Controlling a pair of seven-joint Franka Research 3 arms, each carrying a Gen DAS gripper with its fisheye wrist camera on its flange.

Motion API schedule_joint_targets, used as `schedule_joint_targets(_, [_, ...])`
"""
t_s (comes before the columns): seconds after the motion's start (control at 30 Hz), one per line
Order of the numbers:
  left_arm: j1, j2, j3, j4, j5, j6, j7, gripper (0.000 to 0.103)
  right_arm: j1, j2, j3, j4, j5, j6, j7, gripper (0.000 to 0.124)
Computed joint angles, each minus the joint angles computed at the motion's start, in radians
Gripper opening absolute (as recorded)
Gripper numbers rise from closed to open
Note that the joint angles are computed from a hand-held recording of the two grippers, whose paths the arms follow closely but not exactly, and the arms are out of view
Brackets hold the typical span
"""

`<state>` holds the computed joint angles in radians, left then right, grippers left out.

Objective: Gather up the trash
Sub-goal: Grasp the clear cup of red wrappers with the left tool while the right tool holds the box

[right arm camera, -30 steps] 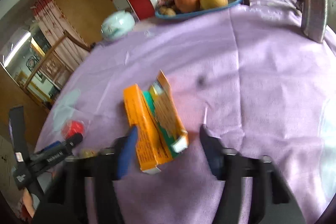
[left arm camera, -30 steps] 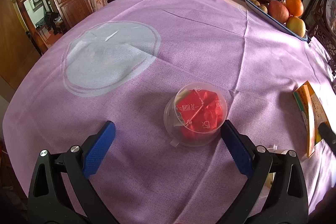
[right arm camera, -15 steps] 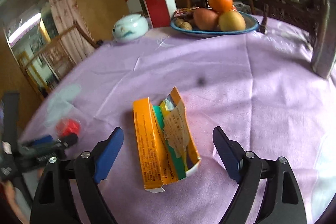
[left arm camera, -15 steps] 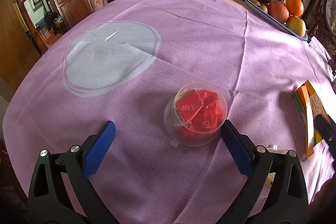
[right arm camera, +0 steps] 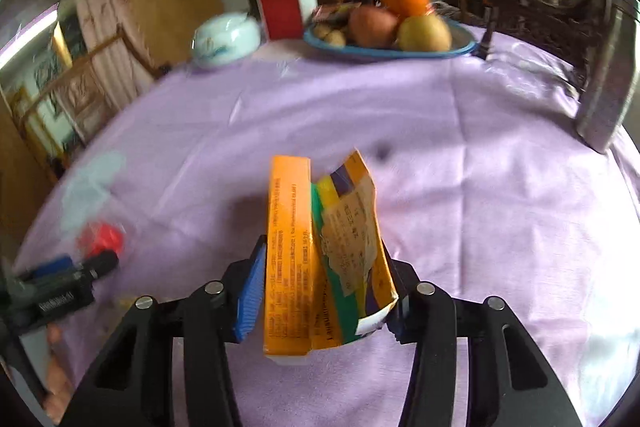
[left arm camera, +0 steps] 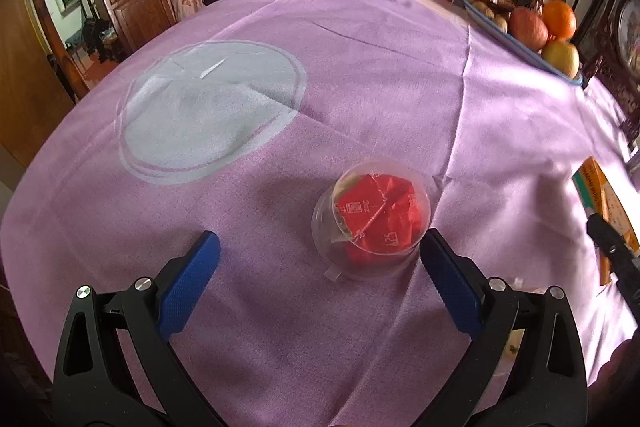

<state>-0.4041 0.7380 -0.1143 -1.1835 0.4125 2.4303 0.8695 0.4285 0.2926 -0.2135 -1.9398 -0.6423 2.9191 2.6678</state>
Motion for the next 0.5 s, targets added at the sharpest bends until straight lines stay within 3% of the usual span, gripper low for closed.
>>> schedule_joint_targets(0.1, [0.025,-0.02,-0.016,-0.043,-0.026,0.061,-0.001,0.095,0.0,-0.024,-0.013,-0.028,-0.01,0.044,0.049,0.051])
schedule_joint_targets(0.2, [0.03,-0.027,-0.021,-0.056,-0.035,0.081,0.01,0.092,-0.036,-0.022,0.027,-0.035,0.072,0.052,-0.017,0.051])
schedule_joint_targets(0.4, [-0.005,0.018,0.001,0.034,-0.007,0.008,0.033,0.091,-0.026,-0.011,0.021,-0.029,0.15,0.056,-0.085,0.051])
schedule_joint_targets(0.43, [-0.005,0.025,0.0,0.046,-0.007,0.008,0.039,0.089,-0.021,-0.012,0.016,-0.032,0.156,0.063,-0.088,0.051])
schedule_joint_targets(0.5, [-0.007,0.036,-0.001,0.059,-0.005,0.018,0.05,0.076,-0.011,-0.016,0.002,-0.038,0.164,0.071,-0.086,0.051])
